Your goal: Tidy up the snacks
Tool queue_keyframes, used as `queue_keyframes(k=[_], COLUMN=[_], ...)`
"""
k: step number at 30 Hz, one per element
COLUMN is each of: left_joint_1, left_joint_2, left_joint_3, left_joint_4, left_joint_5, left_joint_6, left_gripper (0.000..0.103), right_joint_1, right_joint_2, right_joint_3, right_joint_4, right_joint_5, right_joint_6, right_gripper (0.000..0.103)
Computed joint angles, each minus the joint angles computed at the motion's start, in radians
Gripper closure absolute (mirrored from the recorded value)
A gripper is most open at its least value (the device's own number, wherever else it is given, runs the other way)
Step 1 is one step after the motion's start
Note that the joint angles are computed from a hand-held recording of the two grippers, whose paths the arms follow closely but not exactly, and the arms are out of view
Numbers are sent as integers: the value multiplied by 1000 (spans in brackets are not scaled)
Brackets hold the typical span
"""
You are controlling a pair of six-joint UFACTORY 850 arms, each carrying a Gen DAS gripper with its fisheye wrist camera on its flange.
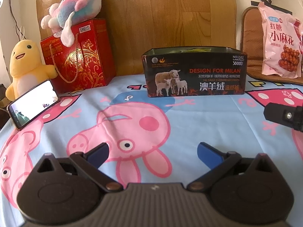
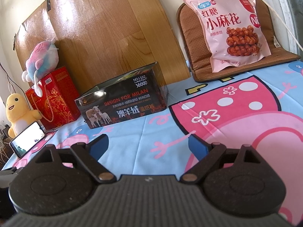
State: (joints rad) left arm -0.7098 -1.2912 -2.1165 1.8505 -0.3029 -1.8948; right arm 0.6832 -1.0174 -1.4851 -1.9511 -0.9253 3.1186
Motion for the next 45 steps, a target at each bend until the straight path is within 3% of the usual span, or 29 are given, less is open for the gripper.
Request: queue_keyframes(k=[36, 45], left_joint_1=[5, 2], left_joint_2=[3, 12], left_joint_3=[5, 25], left_joint_4=[31, 108], left_joint_5=[25, 8], left_joint_6=[-35, -114], left_gripper=[0, 0], right_joint_1=[0, 0], right_joint_2=[-1, 0], right_joint_3=[1, 2], right_joint_4=[-3, -3], right_joint_5=[0, 0], right_joint_6=[2, 2], right_gripper=[10, 10])
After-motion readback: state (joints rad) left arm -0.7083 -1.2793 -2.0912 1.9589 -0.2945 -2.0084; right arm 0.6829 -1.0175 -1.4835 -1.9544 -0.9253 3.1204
